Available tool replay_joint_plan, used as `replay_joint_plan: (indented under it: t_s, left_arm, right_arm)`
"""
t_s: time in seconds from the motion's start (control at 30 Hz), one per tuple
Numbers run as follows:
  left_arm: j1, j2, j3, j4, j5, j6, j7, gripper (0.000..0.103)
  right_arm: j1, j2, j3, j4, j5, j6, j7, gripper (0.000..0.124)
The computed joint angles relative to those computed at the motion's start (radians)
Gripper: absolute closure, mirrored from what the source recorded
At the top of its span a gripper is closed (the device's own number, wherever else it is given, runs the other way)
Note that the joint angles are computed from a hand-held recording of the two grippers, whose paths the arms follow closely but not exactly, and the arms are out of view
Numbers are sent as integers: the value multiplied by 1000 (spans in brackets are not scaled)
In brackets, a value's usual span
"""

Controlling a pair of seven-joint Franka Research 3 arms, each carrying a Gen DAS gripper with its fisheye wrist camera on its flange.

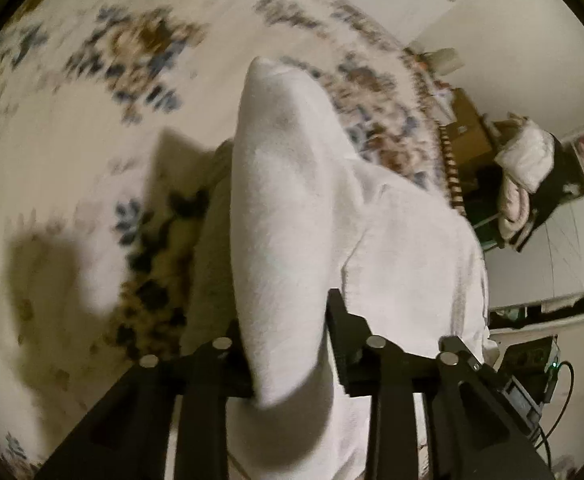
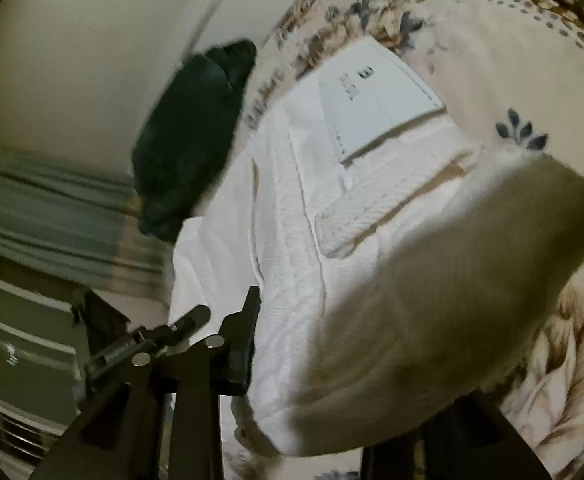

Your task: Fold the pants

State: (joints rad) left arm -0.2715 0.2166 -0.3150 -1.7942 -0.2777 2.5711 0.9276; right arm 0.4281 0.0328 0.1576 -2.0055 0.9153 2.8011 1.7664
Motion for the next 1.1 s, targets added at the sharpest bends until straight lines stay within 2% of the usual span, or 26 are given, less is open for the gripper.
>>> replay_joint_plan:
  t_s: [0.03, 0.07, 0.1, 0.17, 0.2, 0.23, 0.3, 0.4, 0.5, 0.6, 0.7, 0.77, 0.8, 0.87, 1.03, 1.1]
  left_arm:
    - [0, -9, 1, -9, -1, -6, -9, 67]
    - [-10, -24, 10, -16, 33, -17, -38, 64]
    - [-25, -34, 25, -8, 100, -46, -81, 58]
    - [-62, -56, 49, 18, 271, -117, -170, 46]
    - [-77, -67, 55, 30, 346, -152, -208, 31]
    - [-95, -76, 58, 47, 430, -197, -250, 24]
    - [-109, -85, 56, 67, 518, -258, -286, 22]
    - [-142, -88, 41, 111, 632, -365, -335, 22]
    - [-169, -94, 26, 135, 692, -432, -367, 22]
    - [-193, -92, 12, 167, 725, -486, -392, 22]
    - [-215, -95, 1, 201, 737, -534, -405, 22]
    - [-232, -108, -8, 222, 743, -577, -410, 17]
    - [-239, -112, -13, 233, 745, -594, -413, 12]
    - [-257, -124, -24, 262, 754, -641, -429, 10]
    - [-331, -121, -60, 415, 822, -823, -459, 10]
    - [-378, -103, -77, 510, 864, -918, -474, 10]
  right_arm:
    - [-3, 10, -4, 12, -25, -30, 12, 69]
    - [-7, 13, -7, 21, -37, -61, 16, 63]
    - [-8, 12, -10, 23, -74, -73, 42, 54]
    - [-10, 5, -17, 33, -176, -99, 113, 48]
    - [-9, -1, -24, 45, -302, -137, 202, 39]
    - [-7, -7, -28, 57, -429, -177, 287, 34]
    - [3, -10, -27, 123, -741, -309, 463, 33]
    - [39, 11, -8, 254, -1103, -540, 620, 27]
    - [81, 15, 7, 333, -1316, -667, 686, 26]
    - [93, -18, 18, 348, -1403, -746, 703, 23]
    - [95, -54, 28, 353, -1424, -788, 708, 23]
    - [92, -86, 42, 353, -1414, -814, 709, 23]
    - [90, -101, 49, 354, -1412, -828, 711, 23]
    - [89, -140, 67, 361, -1404, -873, 708, 23]
    - [73, -230, 121, 411, -1394, -989, 698, 23]
    - [67, -270, 156, 470, -1394, -1077, 679, 23]
